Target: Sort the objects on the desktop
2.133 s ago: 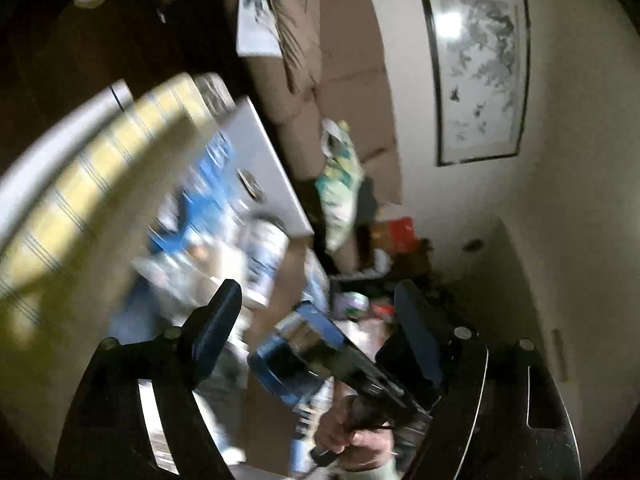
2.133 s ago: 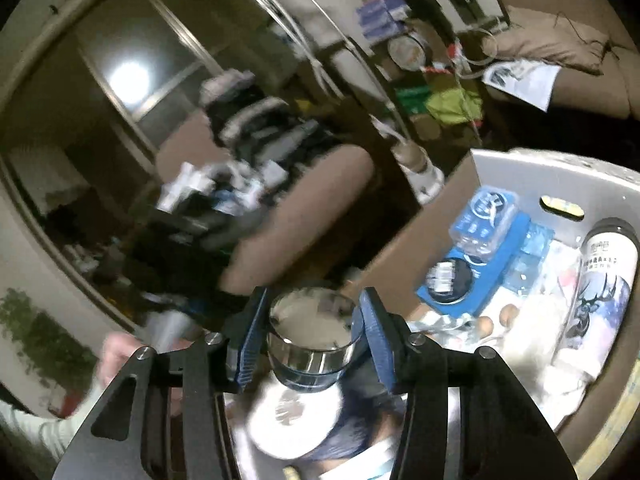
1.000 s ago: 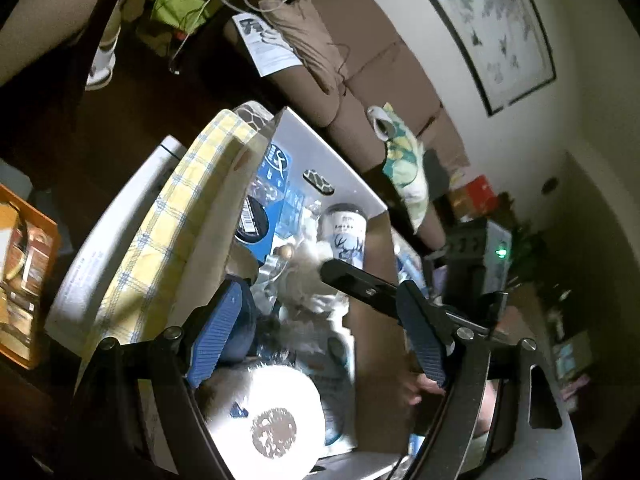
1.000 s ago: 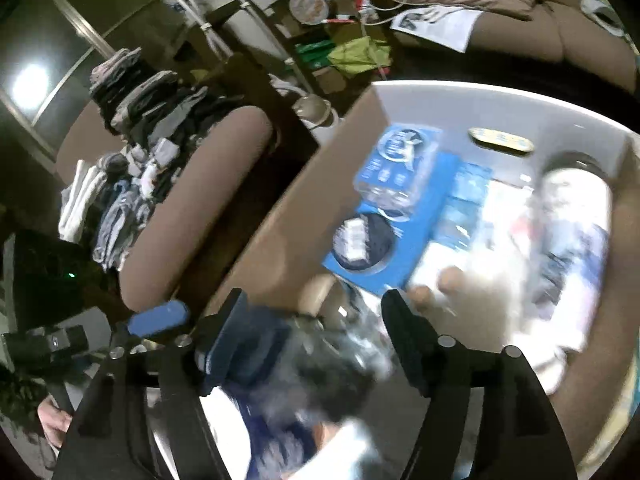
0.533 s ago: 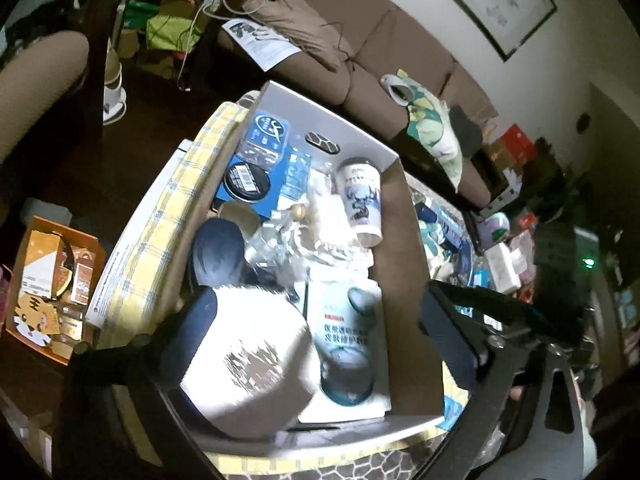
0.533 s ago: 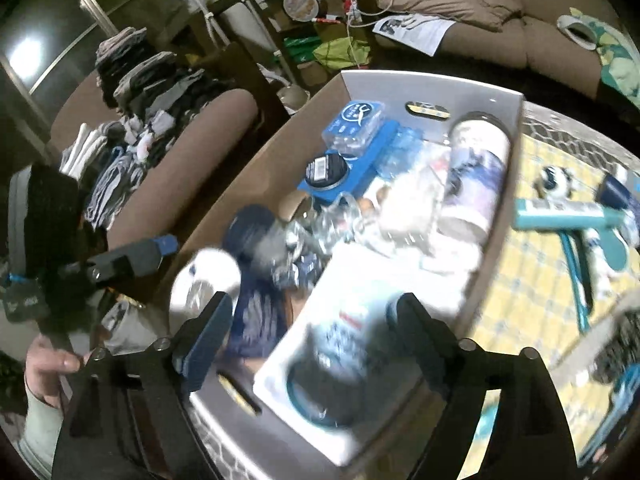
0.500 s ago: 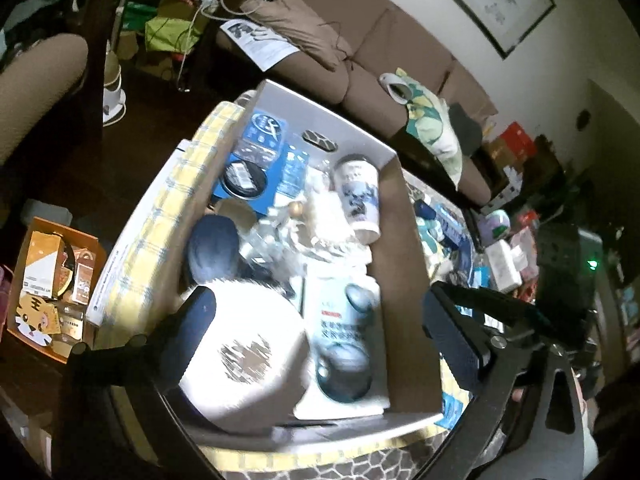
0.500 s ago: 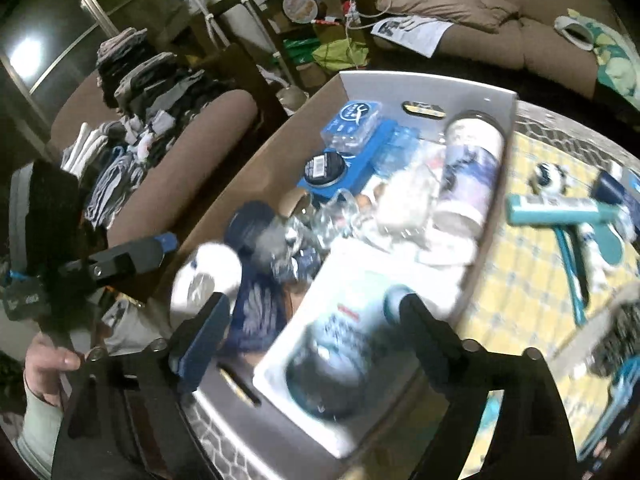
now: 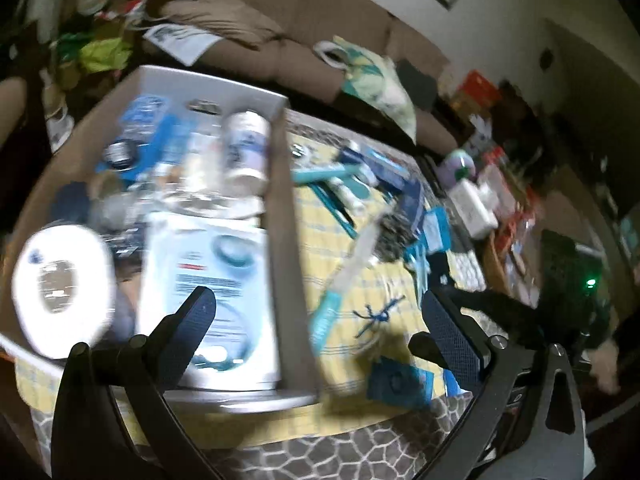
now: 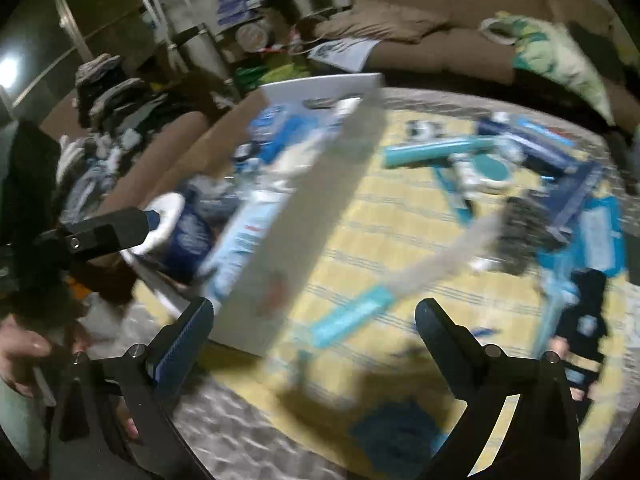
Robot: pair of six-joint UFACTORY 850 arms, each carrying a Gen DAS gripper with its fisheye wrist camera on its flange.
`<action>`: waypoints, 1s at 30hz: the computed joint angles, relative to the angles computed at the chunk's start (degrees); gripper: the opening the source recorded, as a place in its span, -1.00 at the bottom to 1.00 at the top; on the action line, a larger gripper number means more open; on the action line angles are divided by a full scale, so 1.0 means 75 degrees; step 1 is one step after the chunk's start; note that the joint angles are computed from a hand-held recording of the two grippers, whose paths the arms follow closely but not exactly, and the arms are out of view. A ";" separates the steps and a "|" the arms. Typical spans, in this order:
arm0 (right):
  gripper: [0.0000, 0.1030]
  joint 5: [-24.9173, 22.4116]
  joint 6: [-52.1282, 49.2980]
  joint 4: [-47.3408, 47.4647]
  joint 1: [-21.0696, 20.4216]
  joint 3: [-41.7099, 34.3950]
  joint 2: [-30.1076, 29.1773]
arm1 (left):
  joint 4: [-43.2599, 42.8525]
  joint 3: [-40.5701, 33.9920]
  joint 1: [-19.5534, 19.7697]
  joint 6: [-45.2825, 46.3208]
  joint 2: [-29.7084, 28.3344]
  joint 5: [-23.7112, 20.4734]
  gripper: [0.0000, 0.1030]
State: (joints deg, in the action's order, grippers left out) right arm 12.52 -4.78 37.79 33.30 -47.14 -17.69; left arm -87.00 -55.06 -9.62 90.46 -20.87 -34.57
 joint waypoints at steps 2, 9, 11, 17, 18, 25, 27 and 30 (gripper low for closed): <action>1.00 0.0365 -0.0636 0.0815 -0.0016 0.0436 0.0262 | -0.0297 0.0038 -0.0371 0.0238 -0.0017 0.0160 1.00; 1.00 0.1639 -0.0257 0.1378 -0.0469 0.1853 0.0952 | -0.0864 -0.0612 -0.1739 0.0354 -0.0675 0.1016 1.00; 1.00 0.1864 -0.0193 0.1462 -0.0682 0.2104 0.1085 | -0.1372 -0.0846 -0.2070 0.0800 -0.0913 0.1333 1.00; 1.00 0.2341 0.0320 0.0999 -0.1218 0.2598 0.1264 | -0.3043 -0.1933 -0.3133 0.2616 -0.1997 0.2653 1.00; 1.00 0.2350 0.0445 0.0797 -0.1308 0.2634 0.1250 | -0.3050 -0.2103 -0.3233 0.2633 -0.2160 0.2775 0.98; 0.99 0.2204 0.1379 -0.0382 -0.1994 0.2786 0.1161 | -0.3179 -0.3086 -0.3600 0.2725 -0.3092 0.3430 0.83; 0.99 0.2227 0.1416 -0.0413 -0.2080 0.2835 0.1189 | -0.2850 -0.3300 -0.3602 0.2311 -0.3278 0.3419 0.78; 0.99 0.2238 0.2255 -0.1172 -0.2305 0.2939 0.1204 | -0.1959 -0.3597 -0.3645 0.1358 -0.3511 0.3607 0.38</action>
State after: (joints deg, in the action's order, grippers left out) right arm 29.30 12.13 29.00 16.02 -25.10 -8.66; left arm -101.69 -82.04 -36.95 100.65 -47.20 -7.52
